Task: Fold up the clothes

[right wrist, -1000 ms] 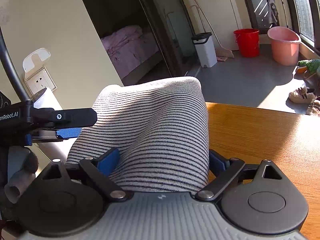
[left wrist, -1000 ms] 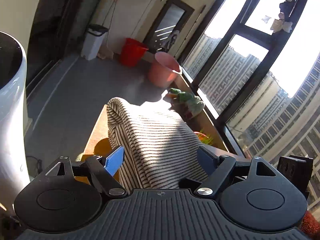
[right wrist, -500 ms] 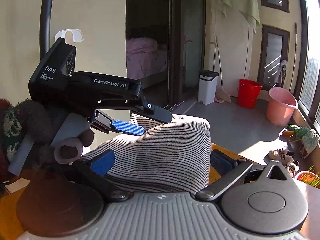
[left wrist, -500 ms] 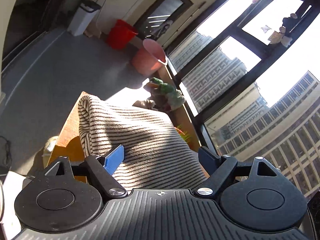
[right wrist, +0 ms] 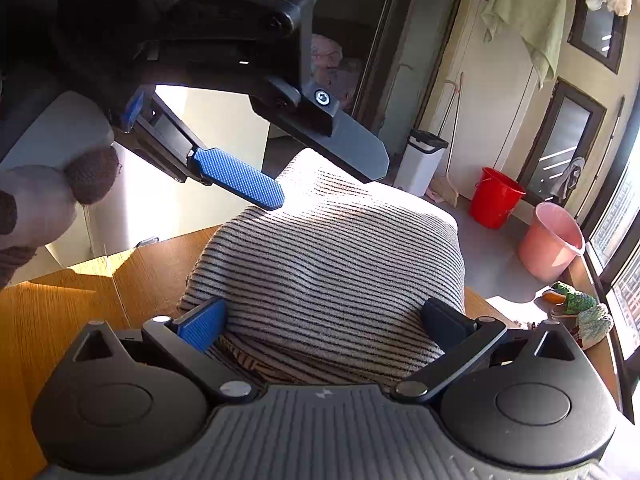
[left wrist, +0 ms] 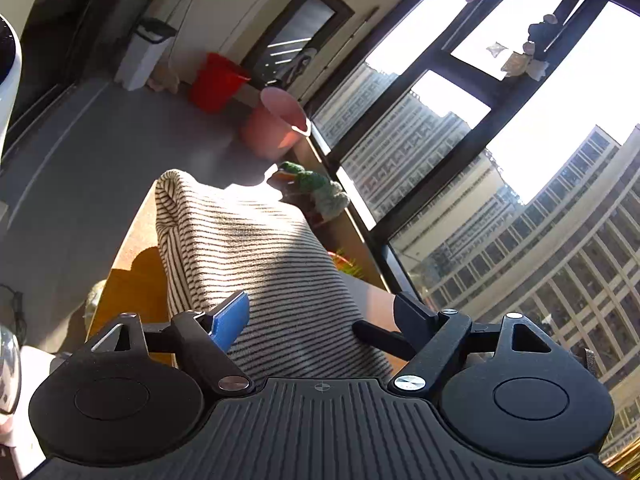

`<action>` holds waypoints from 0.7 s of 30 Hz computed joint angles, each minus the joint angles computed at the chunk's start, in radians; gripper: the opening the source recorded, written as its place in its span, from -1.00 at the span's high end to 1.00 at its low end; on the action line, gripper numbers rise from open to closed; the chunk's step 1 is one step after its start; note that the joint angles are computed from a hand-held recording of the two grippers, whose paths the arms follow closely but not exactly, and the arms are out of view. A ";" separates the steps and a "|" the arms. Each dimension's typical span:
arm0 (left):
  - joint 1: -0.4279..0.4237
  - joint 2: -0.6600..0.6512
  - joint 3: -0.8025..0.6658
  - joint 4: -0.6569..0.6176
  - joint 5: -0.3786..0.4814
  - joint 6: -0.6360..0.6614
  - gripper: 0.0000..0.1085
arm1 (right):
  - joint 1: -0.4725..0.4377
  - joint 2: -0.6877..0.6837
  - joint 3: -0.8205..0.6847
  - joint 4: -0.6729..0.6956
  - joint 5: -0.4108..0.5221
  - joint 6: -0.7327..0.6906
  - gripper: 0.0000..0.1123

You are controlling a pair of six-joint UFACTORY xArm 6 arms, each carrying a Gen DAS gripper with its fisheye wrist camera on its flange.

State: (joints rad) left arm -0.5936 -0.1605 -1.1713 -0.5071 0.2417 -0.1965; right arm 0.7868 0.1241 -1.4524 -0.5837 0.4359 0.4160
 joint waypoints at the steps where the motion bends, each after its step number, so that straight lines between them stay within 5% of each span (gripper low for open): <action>1: 0.002 -0.003 0.008 0.029 0.005 -0.016 -0.49 | 0.000 0.000 0.000 -0.001 0.001 0.001 -0.83; 4: 0.008 -0.012 0.036 0.074 0.007 -0.041 -0.30 | -0.011 -0.027 0.032 0.093 -0.020 -0.092 -0.83; 7: 0.005 -0.027 0.074 0.073 -0.021 -0.024 -0.27 | -0.039 -0.089 0.060 0.325 0.011 -0.268 -0.83; 10: -0.002 -0.029 0.091 0.182 -0.047 -0.063 -0.27 | -0.096 -0.115 0.042 0.437 0.011 -0.243 -0.83; 14: -0.005 -0.020 0.098 0.362 -0.061 -0.143 -0.29 | -0.139 -0.002 -0.132 0.256 0.013 -0.004 -0.83; 21: -0.007 -0.030 0.117 0.140 -0.084 0.004 -0.29 | -0.117 0.387 -0.621 0.127 0.315 0.019 -0.83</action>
State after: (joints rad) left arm -0.6011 -0.1909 -1.0546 -0.3675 0.1574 -0.1920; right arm 0.6693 0.5108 -2.0733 -0.4569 0.7513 0.4346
